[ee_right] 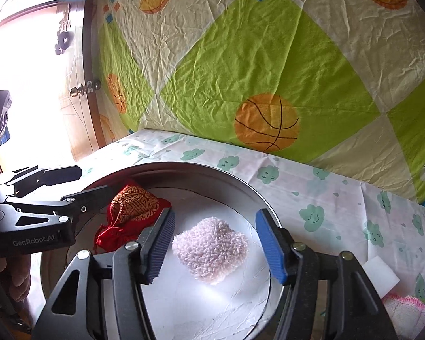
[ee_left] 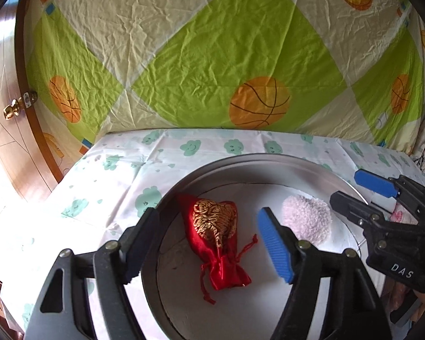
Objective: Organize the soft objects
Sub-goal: 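Open both tools and withdraw them from the tin toward the remaining items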
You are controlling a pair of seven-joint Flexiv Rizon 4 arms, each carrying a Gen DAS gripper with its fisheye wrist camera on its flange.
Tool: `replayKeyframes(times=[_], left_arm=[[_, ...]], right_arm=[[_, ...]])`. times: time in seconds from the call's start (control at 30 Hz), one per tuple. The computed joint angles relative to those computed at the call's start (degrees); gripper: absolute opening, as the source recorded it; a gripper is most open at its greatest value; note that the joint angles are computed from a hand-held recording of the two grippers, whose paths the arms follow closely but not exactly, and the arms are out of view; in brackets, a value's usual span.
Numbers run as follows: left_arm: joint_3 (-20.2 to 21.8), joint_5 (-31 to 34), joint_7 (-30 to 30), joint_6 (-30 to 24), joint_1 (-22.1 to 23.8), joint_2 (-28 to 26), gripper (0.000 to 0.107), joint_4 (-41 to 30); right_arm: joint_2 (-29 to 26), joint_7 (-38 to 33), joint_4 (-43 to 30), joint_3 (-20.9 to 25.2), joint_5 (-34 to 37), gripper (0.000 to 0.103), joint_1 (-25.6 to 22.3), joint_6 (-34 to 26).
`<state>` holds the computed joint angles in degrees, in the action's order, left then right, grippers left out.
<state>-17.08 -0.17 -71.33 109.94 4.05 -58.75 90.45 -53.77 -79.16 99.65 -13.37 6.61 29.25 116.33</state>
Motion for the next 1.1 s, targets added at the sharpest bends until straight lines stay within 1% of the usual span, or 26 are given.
replayKeyframes(times=[0.07, 0.1, 0.17, 0.27, 0.3, 0.43, 0.53, 0.6, 0.7, 0.8, 0.87, 1.0, 1.1], left_arm=[[-1.79, 2.22, -1.07, 4.27, 1.57, 0.31, 0.087, 2.92], [-1.99, 3.16, -1.89, 6.42, 1.78, 0.49, 0.089, 4.32], [-2.1, 5.49, -3.39, 9.81, 1.83, 0.73, 0.089, 6.69], [-1.76, 8.51, -5.55, 13.62, 1.19, 0.82, 0.09, 9.28], [-1.92, 9.78, -6.16, 14.18, 1.19, 0.8, 0.091, 9.87], [-1.21, 12.37, -8.28, 16.87, -0.4, 0.78, 0.091, 11.99], [0.09, 12.78, -9.34, 19.2, -2.56, 0.58, 0.093, 13.24], [0.43, 13.42, -9.75, 19.59, -3.55, 0.51, 0.094, 13.8], [1.08, 13.84, -9.86, 20.19, -5.08, 0.47, 0.094, 14.34], [1.88, 13.53, -9.6, 20.99, -6.59, 0.38, 0.094, 14.52], [2.48, 12.79, -9.4, 21.09, -7.39, 0.29, 0.094, 14.29], [2.49, 12.4, -9.38, 20.25, -7.48, 0.06, 0.094, 14.1], [2.47, 12.25, -9.35, 19.97, -7.48, -0.11, 0.094, 13.98]], right_arm=[[1.43, -1.51, 3.43, -1.15, 1.6, 0.064, 1.58, 2.84], [2.04, -2.34, 5.08, -1.57, 2.77, 0.067, 2.31, 4.27], [3.6, -4.38, 8.82, -1.12, 4.36, 0.07, 2.48, 7.4], [5.52, -7.63, 14.22, -0.6, 8.01, 0.071, 2.71, 11.75], [6.13, -8.47, 15.96, -0.14, 9.39, 0.072, 2.47, 13.26], [8.06, -9.82, 22.57, 3.68, 13.11, 0.075, -1.12, 19.94], [8.52, -9.84, 25.91, 5.59, 15.48, 0.076, -3.43, 22.66], [8.59, -9.26, 27.73, 6.98, 15.19, 0.076, -5.47, 23.16], [7.96, -8.41, 29.23, 8.05, 14.88, 0.076, -7.05, 23.31], [7.47, -7.28, 29.97, 9.25, 12.58, 0.076, -8.97, 23.51], [7.3, -6.73, 30.04, 9.72, 11.2, 0.076, -9.45, 22.96], [7.06, -6.88, 29.64, 8.99, 9.66, 0.076, -8.76, 19.95], [7.19, -6.14, 29.93, 9.84, 6.95, 0.076, -10.07, 18.13]])
